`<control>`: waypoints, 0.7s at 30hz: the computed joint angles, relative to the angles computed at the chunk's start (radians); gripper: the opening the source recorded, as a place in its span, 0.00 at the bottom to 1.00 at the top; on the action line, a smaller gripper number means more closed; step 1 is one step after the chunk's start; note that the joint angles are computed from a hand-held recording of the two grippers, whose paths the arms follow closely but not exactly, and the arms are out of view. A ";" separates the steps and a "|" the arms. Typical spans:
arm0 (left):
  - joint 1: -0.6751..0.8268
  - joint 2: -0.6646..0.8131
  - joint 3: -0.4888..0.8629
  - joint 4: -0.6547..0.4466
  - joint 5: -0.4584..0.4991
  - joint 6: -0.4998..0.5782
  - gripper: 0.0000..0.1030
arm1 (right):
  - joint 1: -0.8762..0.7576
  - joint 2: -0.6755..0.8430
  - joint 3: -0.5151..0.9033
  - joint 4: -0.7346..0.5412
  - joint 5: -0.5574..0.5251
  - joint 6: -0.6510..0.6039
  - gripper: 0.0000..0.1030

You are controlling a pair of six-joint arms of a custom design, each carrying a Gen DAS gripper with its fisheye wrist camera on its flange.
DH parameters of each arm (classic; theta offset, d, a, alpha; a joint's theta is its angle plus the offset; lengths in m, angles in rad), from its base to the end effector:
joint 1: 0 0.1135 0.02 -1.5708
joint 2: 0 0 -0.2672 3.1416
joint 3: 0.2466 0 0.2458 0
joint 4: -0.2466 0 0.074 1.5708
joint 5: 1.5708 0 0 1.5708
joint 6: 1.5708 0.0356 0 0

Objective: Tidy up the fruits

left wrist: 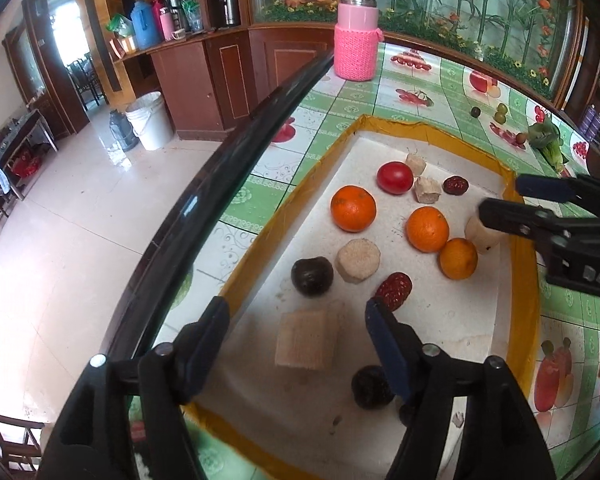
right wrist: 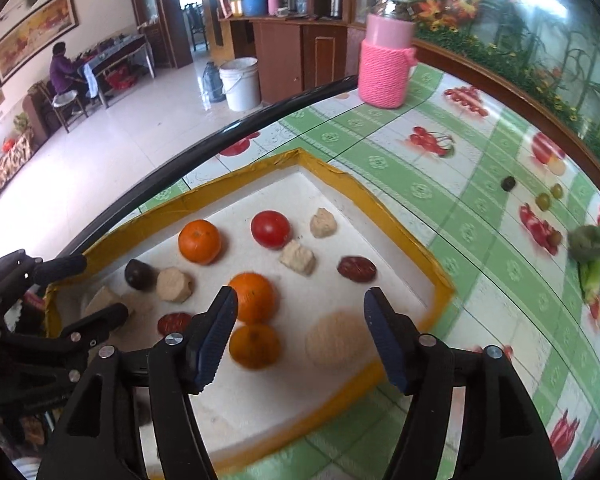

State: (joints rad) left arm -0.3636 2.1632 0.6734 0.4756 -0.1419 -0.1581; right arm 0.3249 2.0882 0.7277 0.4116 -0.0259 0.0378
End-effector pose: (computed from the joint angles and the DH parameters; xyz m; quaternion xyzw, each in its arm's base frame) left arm 0.2878 -0.1041 0.0097 0.0790 0.9560 -0.0048 0.2823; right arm 0.3072 0.1044 0.0361 -0.1401 0.9416 0.0673 0.2987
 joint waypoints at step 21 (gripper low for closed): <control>-0.240 -0.192 -0.441 0.425 -0.237 -0.265 0.94 | 0.122 -0.234 -0.632 0.501 0.171 0.201 0.80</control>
State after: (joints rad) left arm -0.6038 1.9711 0.2324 0.9005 -0.3786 -0.4231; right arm 0.4465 1.8542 0.0952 0.9131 0.1455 0.2386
